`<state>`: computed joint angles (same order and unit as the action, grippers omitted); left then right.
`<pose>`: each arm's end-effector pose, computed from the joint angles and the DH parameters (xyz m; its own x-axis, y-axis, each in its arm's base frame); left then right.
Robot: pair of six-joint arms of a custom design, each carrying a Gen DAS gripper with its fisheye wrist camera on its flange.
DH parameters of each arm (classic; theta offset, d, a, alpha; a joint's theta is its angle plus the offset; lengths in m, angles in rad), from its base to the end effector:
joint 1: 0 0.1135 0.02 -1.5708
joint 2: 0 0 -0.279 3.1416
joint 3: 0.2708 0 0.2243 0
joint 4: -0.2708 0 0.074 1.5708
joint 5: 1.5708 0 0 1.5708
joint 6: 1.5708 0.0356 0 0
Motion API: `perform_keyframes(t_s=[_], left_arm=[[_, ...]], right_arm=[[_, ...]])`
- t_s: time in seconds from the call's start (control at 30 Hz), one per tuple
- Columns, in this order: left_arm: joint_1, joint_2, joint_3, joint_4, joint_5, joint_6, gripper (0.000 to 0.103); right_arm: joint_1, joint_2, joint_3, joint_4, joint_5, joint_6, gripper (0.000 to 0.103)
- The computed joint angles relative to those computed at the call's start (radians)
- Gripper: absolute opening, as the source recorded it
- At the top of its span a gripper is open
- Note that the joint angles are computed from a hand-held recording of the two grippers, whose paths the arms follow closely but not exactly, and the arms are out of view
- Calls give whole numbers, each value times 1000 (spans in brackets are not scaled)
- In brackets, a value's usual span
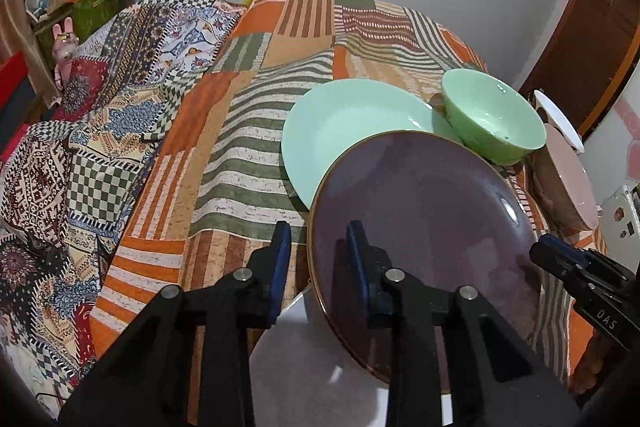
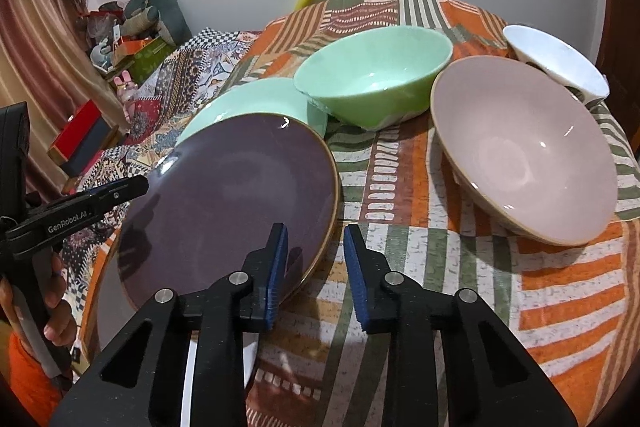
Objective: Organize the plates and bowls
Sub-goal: 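Grasp the dark purple plate rim with the left gripper while the right gripper grasps it too, then lift the dark purple plate with both grippers and lower it onto the tablecloth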
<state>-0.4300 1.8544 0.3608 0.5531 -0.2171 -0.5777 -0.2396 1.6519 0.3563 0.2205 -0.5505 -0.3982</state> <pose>0.2201 -0.0925 0.0826 -0.7744 -0.2315 -0.5888 -0.1566 0.9718 -0.1761 0.2072 -0.0314 0.1081 -0.7724 -0.1515 -0.6169 -0.3677 0.8985 0.2397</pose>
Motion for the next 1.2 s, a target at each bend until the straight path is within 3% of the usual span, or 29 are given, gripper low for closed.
perform_keyframes(t_s=[0.23,0.83,1.2], left_arm=[[35,57,19,29,68,22,20],[-7,9,20,-47,71,21,20],[-138,-164,-7,-177,-18,-55,20]], right_arm=[[4,60,34,-6,-6,-1,20],[38,-1,-9,30,58,4,20],[-43,-114,-10,-99,14,-51,21]])
